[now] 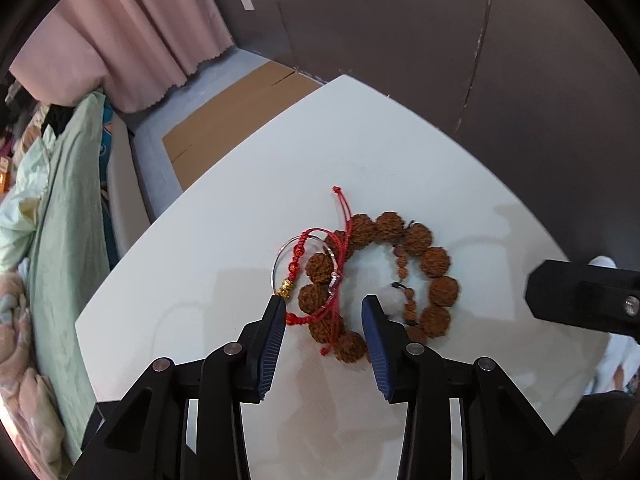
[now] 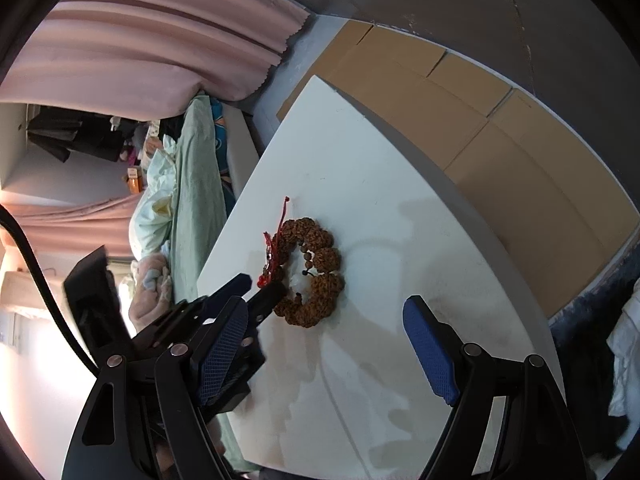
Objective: Organize jewelry
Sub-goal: 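Grasp the red string bracelet with the left tool, then lift the red string bracelet with the left tool while the right tool grasps the rudraksha bracelet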
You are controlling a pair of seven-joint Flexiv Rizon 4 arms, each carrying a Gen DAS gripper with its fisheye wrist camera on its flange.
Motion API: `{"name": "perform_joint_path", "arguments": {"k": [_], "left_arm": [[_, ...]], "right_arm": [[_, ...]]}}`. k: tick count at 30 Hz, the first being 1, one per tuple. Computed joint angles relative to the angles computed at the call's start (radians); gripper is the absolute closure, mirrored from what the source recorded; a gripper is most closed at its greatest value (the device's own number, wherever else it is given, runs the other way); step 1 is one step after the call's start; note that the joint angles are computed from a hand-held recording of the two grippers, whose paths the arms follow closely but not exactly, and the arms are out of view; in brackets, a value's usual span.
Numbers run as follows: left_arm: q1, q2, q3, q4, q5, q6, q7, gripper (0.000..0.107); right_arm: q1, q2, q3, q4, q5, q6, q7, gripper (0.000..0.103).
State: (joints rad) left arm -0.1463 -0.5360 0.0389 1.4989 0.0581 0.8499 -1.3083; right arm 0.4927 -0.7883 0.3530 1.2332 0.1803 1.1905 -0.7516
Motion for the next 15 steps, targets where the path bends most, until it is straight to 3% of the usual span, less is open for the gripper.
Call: {"name": "perform_joint_path", "arguments": {"k": [2,7,9,15], "left_arm": [[-0.004,-0.009,0.007,-0.005,0.012,0.000,-0.006,0.079],[0.019,0.001,-0.014,0.019,-0.029,0.021,0.025,0.089],[0.033,0.014,-0.026,0.031,-0.054,0.026,0.048,0.102],[0.065,0.045,-0.043,0.050,-0.128,0.011,0.091,0.105]], "right_arm": [[0.000,-0.006,0.003,-0.010,-0.002,-0.012,-0.007,0.023],[0.004,-0.022,0.006,-0.043,-0.002,-0.042,-0.029,0.023],[0.008,-0.024,0.001,-0.051,-0.003,-0.052,-0.032,0.023],[0.018,-0.037,-0.008,-0.074,-0.001,-0.073,-0.037,0.023]]}}
